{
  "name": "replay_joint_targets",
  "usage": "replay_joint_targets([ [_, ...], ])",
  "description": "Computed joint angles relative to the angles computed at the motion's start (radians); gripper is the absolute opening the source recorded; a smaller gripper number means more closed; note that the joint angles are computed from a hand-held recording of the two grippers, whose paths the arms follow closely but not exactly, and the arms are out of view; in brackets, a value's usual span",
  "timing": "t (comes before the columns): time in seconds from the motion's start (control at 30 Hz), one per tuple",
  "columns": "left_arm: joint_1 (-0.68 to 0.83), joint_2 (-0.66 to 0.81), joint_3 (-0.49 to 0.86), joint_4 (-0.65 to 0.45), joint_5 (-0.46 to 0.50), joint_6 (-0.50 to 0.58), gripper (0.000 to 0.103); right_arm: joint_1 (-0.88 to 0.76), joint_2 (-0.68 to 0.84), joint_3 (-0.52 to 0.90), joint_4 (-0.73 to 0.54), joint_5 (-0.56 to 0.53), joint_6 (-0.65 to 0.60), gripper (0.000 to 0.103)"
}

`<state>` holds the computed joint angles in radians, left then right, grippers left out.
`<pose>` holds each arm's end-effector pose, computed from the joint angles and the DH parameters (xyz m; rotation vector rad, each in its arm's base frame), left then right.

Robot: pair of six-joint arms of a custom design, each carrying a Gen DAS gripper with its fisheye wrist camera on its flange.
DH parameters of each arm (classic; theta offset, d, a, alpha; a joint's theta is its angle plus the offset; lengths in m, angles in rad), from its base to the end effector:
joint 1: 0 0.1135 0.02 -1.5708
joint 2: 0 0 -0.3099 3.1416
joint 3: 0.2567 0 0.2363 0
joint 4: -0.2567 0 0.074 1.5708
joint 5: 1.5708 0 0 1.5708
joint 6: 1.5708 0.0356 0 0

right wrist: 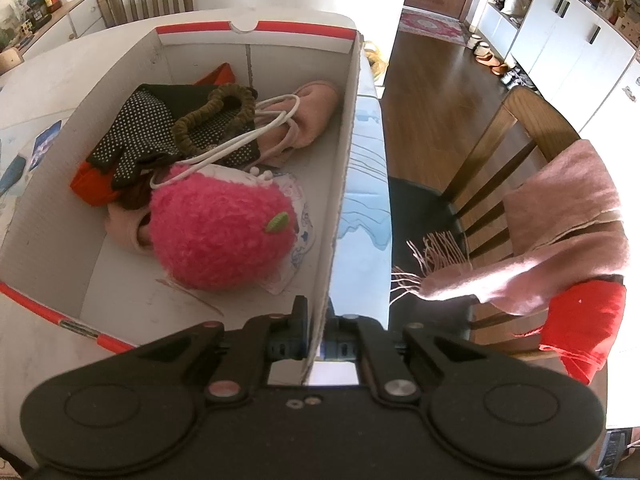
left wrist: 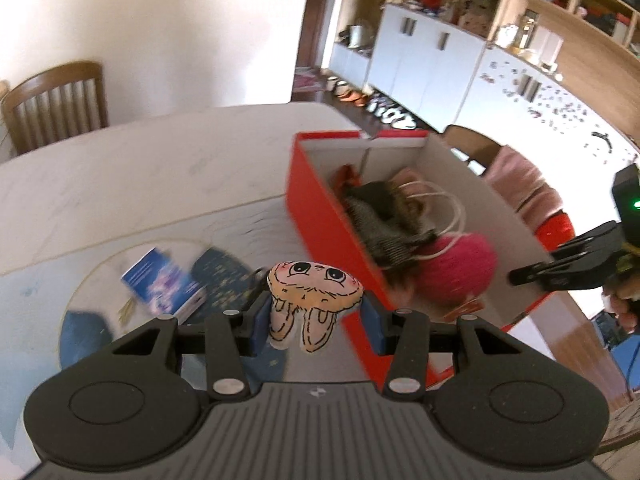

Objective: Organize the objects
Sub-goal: 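Lift the plush keychain with the left gripper and carry it over the box, then lower the plush keychain into the box and open the left gripper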

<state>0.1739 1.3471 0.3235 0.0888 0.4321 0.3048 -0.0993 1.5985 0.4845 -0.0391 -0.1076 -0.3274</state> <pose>0.1844 0.0172 0.1662 0.3312 2.3925 -0.3257 0.2269 -0.0188 0.1446 -0.3392 2.6899 0.0210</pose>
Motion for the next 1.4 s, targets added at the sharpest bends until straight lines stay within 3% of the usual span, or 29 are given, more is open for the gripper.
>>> replay_joint_targets([
  [0.23,-0.192,-0.01,0.045,0.008,-0.065,-0.075,0.046,-0.004,-0.001,0.0,0.0,-0.006,-0.005,0.005],
  [0.57,-0.421,0.14,0.15,0.099,-0.203,-0.123,0.046,-0.008,0.001,-0.003,0.006,-0.016,-0.003,0.005],
  [1.17,-0.552,0.459,0.364,0.14,-0.353,-0.099,0.046,-0.024,0.006,0.007,-0.006,-0.041,-0.006,0.006],
  [1.4,-0.562,0.565,0.445,0.097,-0.416,-0.108,0.046,-0.034,0.008,0.009,-0.011,-0.05,-0.01,0.006],
])
